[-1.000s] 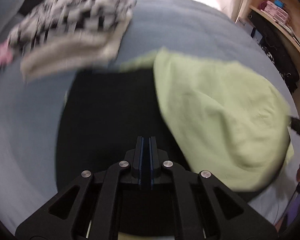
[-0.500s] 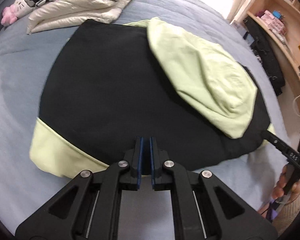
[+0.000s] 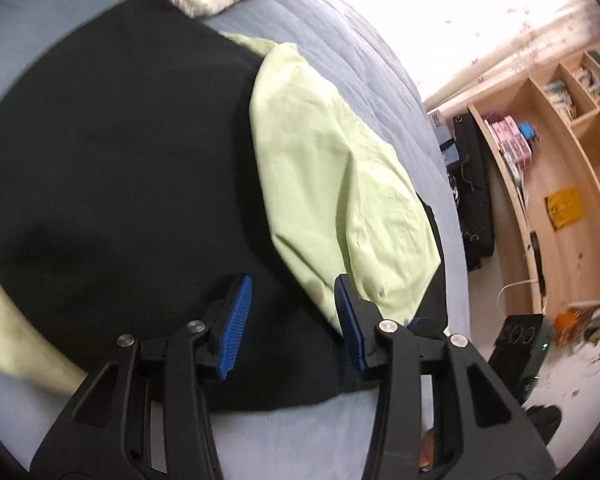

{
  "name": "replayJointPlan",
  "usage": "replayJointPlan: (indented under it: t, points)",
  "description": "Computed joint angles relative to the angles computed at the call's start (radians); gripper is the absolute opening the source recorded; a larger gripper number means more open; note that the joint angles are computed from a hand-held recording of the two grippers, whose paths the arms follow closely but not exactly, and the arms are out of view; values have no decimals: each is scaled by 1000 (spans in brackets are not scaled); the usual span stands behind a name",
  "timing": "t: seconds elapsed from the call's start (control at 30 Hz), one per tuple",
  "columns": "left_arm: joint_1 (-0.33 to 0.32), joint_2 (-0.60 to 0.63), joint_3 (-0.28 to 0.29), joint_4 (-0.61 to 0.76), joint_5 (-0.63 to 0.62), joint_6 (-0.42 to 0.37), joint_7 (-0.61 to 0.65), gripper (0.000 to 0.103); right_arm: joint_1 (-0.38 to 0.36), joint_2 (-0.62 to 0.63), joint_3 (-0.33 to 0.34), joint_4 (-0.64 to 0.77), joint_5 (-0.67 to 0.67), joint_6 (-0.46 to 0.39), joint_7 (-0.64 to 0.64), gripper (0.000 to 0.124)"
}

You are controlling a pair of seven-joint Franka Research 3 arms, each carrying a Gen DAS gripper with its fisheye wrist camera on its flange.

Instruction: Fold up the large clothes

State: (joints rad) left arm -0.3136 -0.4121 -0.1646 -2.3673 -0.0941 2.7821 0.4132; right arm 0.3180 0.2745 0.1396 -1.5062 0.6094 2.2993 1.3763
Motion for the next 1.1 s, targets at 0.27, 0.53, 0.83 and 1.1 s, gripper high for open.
replayJointPlan:
  t: [0.27,0.53,0.83,1.1]
  points:
    - [57,110,-26,53,53,99,-67,37,-11,116,15,108,56,25,37,9]
    - [145,149,-119,234,353,-184,-201,3,-39,58,35,-3,211,57,113,7]
    - [103,140,-127,246,432,-308,-207,17,36,-26,-20,-82,-64,138,168,26]
    - [107,111,-175,309,650,-407,-264,18,64,-75,4,-117,-140,314,155,26]
